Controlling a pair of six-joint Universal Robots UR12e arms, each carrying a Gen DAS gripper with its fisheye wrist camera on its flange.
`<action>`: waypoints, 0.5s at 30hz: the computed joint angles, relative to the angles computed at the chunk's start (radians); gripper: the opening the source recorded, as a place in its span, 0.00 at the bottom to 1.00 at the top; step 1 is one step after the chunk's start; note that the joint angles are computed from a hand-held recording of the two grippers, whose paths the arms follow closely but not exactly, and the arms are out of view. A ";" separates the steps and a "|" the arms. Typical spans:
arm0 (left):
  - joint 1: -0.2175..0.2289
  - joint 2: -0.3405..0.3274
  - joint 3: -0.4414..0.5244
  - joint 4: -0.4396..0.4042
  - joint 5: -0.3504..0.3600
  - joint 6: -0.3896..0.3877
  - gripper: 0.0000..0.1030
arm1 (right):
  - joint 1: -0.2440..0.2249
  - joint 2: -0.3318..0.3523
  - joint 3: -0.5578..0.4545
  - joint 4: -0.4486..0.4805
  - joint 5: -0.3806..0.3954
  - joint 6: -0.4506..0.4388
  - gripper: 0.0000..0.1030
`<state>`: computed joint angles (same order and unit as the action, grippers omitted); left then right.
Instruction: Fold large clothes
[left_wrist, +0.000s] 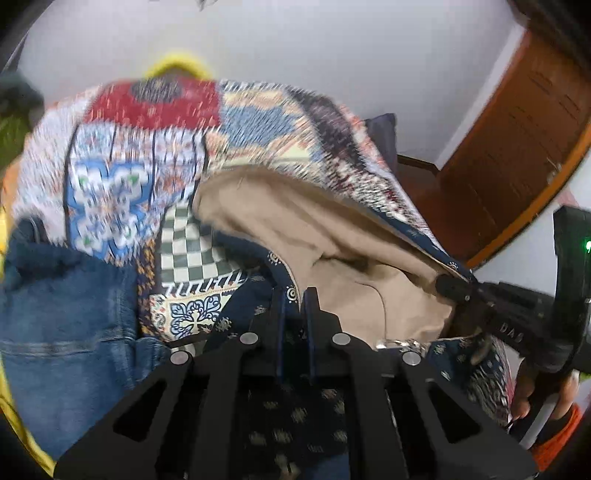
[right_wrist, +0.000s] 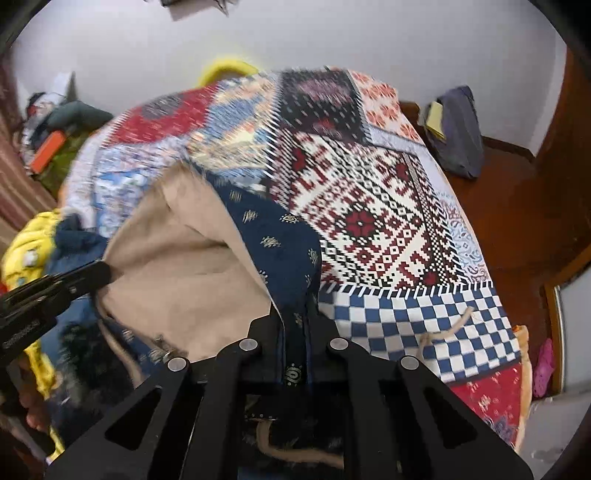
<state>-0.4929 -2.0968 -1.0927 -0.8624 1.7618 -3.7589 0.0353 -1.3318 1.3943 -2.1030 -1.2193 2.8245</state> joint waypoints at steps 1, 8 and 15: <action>-0.005 0.005 0.001 0.002 0.006 0.015 0.08 | -0.004 -0.017 0.012 -0.016 0.010 -0.008 0.07; -0.060 0.057 -0.005 0.001 0.029 0.133 0.08 | -0.027 -0.130 0.089 -0.023 0.045 -0.115 0.06; -0.109 0.114 -0.084 -0.058 0.026 0.176 0.08 | -0.062 -0.220 0.181 0.033 0.083 -0.180 0.06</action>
<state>-0.6023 -1.9830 -1.1768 -0.9206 1.7879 -3.5825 -0.0271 -1.5519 1.5758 -2.0695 -1.1366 2.6440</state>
